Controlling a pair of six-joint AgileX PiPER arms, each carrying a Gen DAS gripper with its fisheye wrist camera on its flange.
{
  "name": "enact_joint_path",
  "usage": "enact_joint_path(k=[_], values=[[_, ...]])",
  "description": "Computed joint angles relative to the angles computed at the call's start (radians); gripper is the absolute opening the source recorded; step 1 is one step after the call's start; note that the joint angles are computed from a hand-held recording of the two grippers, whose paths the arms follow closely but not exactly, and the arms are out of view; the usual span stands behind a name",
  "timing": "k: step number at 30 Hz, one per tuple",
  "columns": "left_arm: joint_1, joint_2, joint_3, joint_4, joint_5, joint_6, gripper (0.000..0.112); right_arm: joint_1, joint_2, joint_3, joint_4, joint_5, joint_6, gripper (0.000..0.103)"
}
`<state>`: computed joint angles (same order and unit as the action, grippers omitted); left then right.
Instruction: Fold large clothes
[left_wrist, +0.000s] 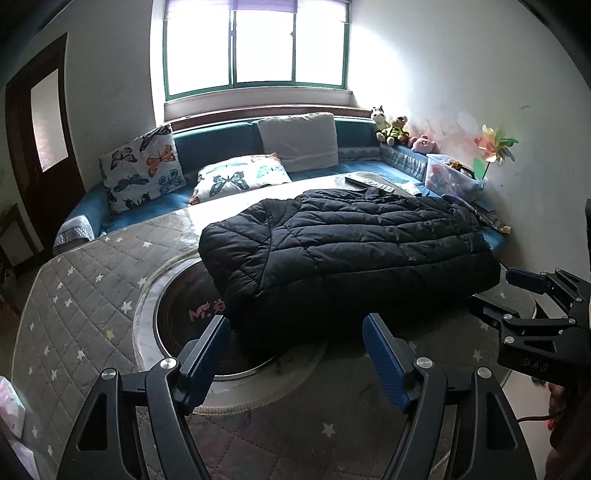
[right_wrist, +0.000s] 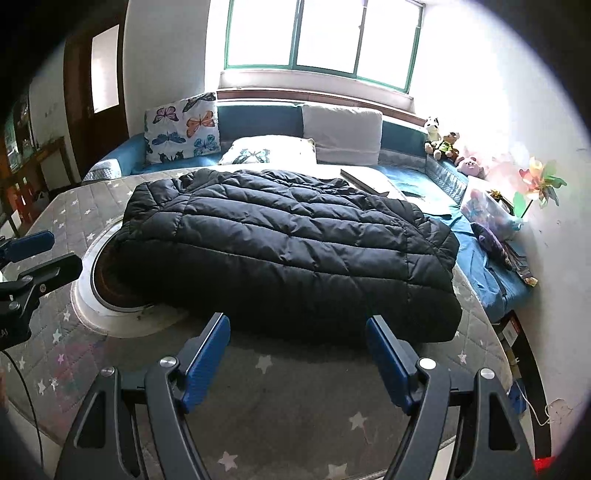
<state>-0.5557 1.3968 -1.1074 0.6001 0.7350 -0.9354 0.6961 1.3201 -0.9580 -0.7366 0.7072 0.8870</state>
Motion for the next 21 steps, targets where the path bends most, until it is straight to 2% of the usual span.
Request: enact_joint_path(k=[21], values=[[-0.02, -0.006, 0.01, 0.015, -0.003, -0.031, 0.079, -0.001, -0.014, 0.014, 0.01, -0.014, 0.0, 0.083]])
